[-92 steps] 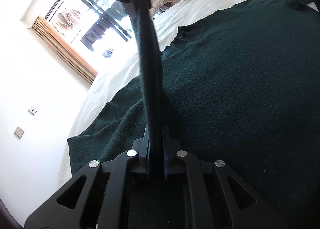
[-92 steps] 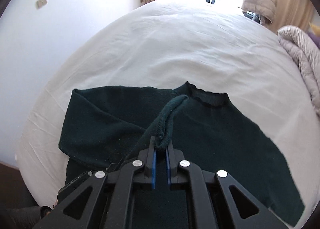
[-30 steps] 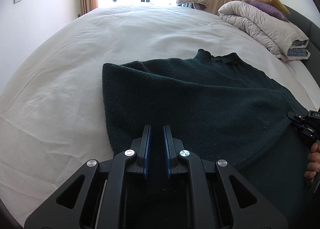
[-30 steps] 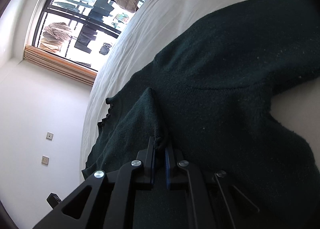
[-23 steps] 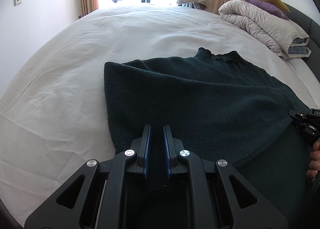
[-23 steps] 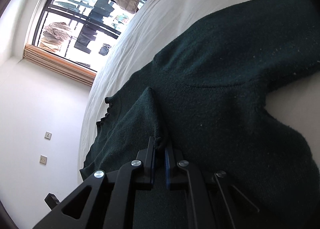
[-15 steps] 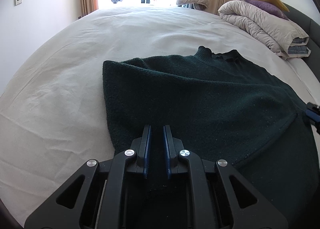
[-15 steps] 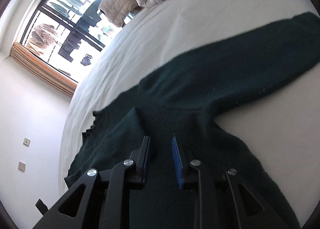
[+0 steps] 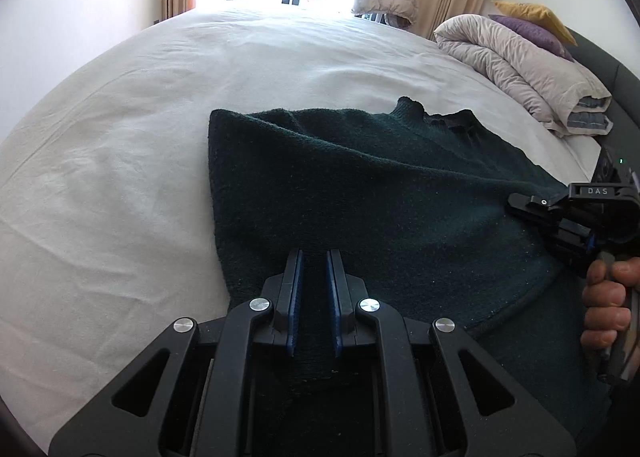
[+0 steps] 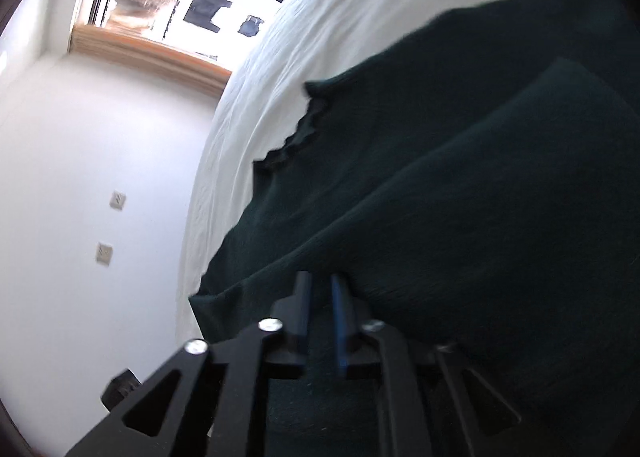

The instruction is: Fold small clothes

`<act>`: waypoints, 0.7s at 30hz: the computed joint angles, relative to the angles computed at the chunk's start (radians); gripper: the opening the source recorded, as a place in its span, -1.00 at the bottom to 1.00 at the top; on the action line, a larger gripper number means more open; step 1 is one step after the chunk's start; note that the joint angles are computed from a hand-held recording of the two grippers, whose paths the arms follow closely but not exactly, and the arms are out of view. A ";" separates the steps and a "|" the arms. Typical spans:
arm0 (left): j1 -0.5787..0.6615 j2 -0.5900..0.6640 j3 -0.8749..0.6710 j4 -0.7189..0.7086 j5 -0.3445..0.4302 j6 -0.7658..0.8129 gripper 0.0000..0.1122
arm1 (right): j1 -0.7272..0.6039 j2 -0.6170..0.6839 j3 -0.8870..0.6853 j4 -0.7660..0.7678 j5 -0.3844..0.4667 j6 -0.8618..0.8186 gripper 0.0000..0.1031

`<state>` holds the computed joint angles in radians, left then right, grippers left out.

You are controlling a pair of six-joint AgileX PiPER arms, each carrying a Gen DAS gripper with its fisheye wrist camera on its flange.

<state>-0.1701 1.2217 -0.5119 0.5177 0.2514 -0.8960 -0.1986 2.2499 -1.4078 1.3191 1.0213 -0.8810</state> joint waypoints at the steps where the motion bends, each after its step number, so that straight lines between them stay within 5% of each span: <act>1: -0.001 0.004 -0.001 0.005 -0.003 -0.007 -0.79 | -0.049 0.012 0.014 0.058 0.018 -0.031 -1.00; 3: -0.011 0.008 -0.002 0.047 0.000 -0.054 -0.79 | -0.134 -0.005 0.047 0.104 0.000 -0.079 -1.00; 6: -0.027 0.015 -0.004 0.114 0.009 -0.128 -0.79 | -0.246 -0.075 0.101 0.104 -0.155 -0.070 -1.00; 11: -0.075 0.020 0.000 0.266 0.042 -0.301 -0.79 | -0.259 -0.231 0.216 0.140 -0.090 -0.195 -0.79; 13: -0.093 0.018 0.000 0.300 0.063 -0.338 -0.79 | -0.204 -0.264 0.236 0.149 0.025 -0.243 -0.52; 15: -0.095 0.020 -0.002 0.298 0.064 -0.339 -0.79 | -0.111 -0.256 0.220 0.127 0.066 -0.247 0.21; 16: -0.099 0.017 0.000 0.302 0.067 -0.345 -0.79 | -0.068 -0.244 0.219 0.129 0.049 -0.252 0.22; 19: -0.106 0.018 0.000 0.315 0.072 -0.361 -0.79 | 0.000 -0.152 0.177 0.048 -0.013 -0.154 0.22; 20: -0.111 0.020 -0.002 0.321 0.079 -0.368 -0.79 | -0.007 -0.123 0.171 0.043 -0.030 -0.148 -0.15; 21: -0.116 0.021 -0.004 0.327 0.085 -0.375 -0.79 | -0.033 -0.106 0.170 0.036 -0.032 -0.149 -0.84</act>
